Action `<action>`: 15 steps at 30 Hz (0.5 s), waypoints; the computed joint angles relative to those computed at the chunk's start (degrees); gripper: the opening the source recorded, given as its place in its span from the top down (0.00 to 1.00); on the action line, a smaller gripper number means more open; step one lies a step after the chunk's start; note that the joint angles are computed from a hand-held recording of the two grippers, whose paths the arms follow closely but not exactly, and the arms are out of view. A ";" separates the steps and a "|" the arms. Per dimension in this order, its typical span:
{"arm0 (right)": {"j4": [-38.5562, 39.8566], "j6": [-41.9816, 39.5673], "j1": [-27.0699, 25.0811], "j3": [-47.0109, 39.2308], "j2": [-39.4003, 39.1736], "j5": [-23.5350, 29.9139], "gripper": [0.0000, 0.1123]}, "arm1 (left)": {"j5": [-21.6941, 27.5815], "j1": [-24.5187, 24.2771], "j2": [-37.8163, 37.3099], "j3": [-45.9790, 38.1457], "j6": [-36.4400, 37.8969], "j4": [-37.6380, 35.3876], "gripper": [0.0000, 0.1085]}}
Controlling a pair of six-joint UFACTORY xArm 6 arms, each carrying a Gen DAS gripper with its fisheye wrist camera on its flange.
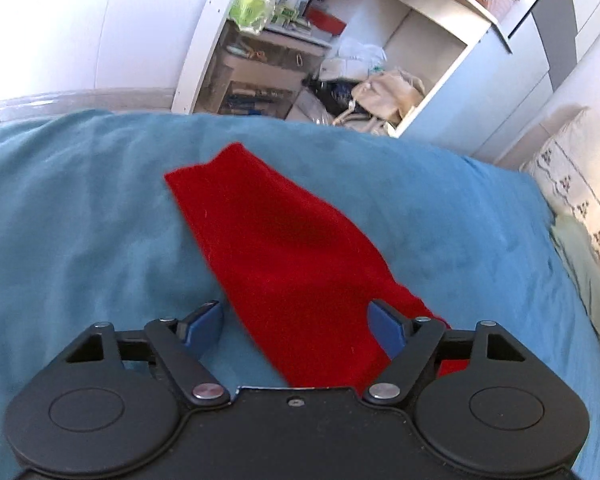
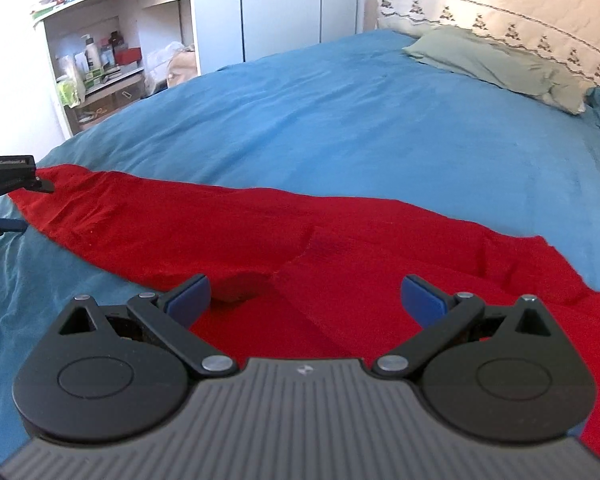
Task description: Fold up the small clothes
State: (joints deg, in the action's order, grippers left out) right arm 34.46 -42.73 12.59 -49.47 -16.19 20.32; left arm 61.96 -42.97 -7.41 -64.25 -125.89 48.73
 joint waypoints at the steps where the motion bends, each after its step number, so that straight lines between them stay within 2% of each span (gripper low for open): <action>1: -0.02 0.13 0.30 -0.23 0.52 -0.20 0.08 | 0.22 0.24 0.12 0.00 0.24 0.60 0.24; 4: -0.43 0.87 0.82 -0.45 1.60 -0.71 0.08 | 0.59 1.43 1.11 -0.54 2.55 1.41 0.28; 6: -0.07 0.79 0.90 -0.40 1.91 -0.81 0.08 | 2.40 1.52 2.16 -1.64 3.72 1.31 0.45; 7: 0.21 0.63 0.91 -0.35 2.02 -0.87 0.08 | 4.05 1.29 2.64 -2.42 4.04 0.98 0.60; 8: 0.38 0.50 0.86 -0.29 2.03 -0.82 0.08 | 4.88 1.43 3.22 -3.02 4.40 0.30 0.72; 9: 0.34 0.57 0.85 -0.30 2.20 -0.85 0.08 | 5.79 1.42 3.49 -3.47 4.71 -0.18 0.78; 10: 0.31 0.60 0.81 -0.31 2.31 -0.90 0.08 | 6.54 1.32 3.60 -3.76 4.79 -0.39 0.90; 11: 0.07 0.83 0.79 -0.28 2.42 -1.14 0.08 | 7.53 1.17 3.85 -4.36 5.25 -0.99 0.96; 15: -1.52 2.27 0.45 -0.14 2.23 -2.18 0.08 | 9.42 0.40 5.19 -7.50 8.00 -0.15 0.96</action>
